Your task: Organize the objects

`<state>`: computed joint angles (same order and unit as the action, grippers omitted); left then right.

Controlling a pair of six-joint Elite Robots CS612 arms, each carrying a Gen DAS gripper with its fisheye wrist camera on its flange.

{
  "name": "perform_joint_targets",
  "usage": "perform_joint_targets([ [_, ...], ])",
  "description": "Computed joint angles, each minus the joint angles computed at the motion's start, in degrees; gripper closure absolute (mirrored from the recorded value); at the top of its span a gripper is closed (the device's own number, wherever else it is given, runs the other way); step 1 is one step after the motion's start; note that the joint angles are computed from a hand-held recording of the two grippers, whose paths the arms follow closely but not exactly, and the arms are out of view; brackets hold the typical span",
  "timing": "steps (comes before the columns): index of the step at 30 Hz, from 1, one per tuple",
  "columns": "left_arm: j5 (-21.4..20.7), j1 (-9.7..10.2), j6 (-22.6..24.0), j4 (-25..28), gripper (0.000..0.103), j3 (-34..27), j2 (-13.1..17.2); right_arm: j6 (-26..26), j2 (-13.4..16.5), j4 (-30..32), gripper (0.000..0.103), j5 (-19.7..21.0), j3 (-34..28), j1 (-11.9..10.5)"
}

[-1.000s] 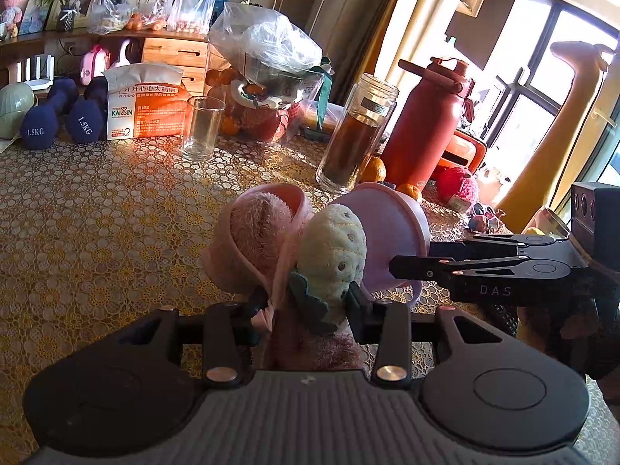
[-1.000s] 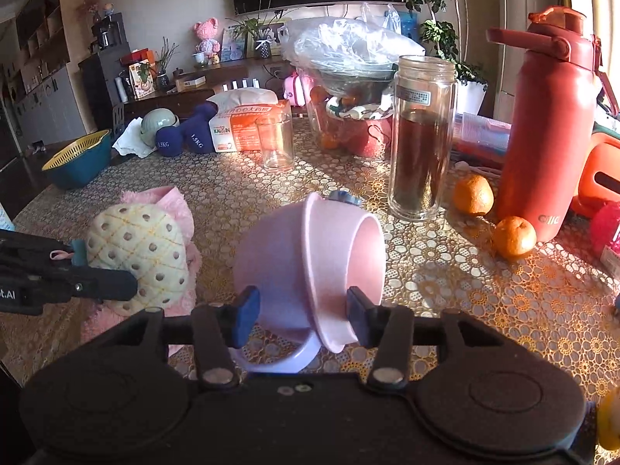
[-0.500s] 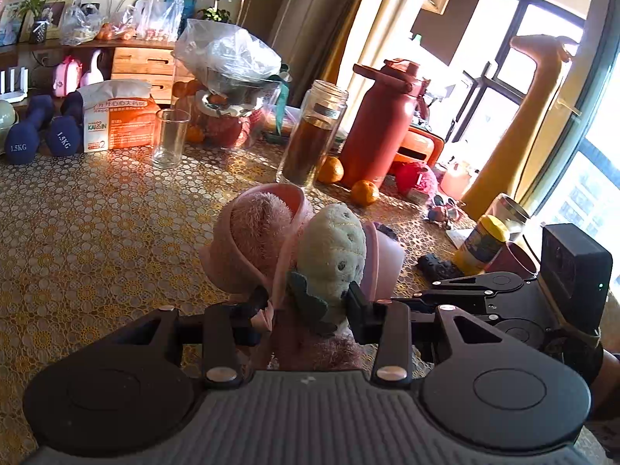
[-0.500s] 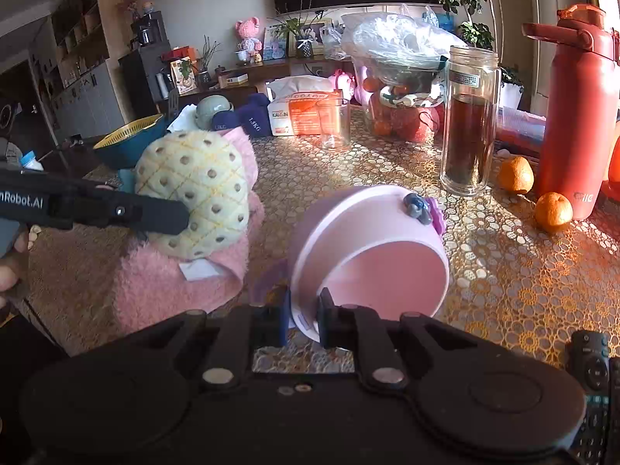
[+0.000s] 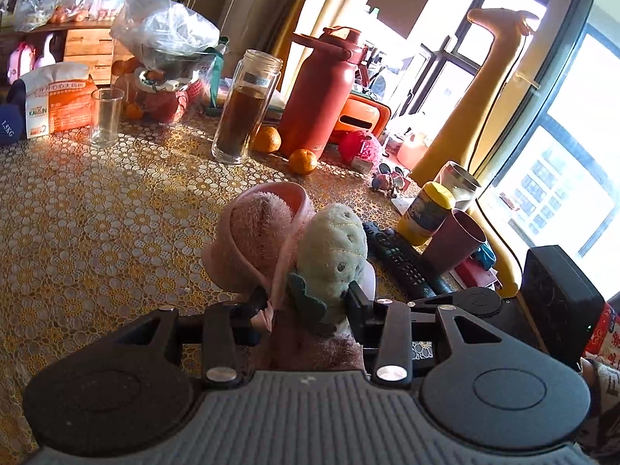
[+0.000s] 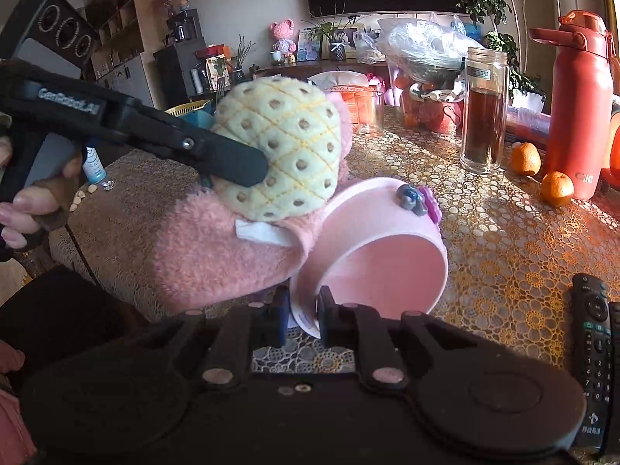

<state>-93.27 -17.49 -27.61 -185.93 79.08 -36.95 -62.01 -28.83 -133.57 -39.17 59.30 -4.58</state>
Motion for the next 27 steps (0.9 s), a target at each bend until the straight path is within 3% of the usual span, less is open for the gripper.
perform_joint_targets([
  [9, 1.5, 0.74, -3.1, 1.1, 0.063, 0.0, 0.6, 1.4, 0.2, -1.4, 0.089, 0.7, 0.0, -0.2],
  [21, 4.7, 0.63, -2.0, 7.2, 0.063, 0.5, 0.8, 1.9, -0.2, -3.4, 0.088, -0.8, 1.1, 0.0],
  [27, 3.5, 0.71, -0.5, 2.6, 0.063, 3.4, -1.4, 2.4, -0.4, -4.6, 0.089, -1.2, 1.5, 0.0],
])
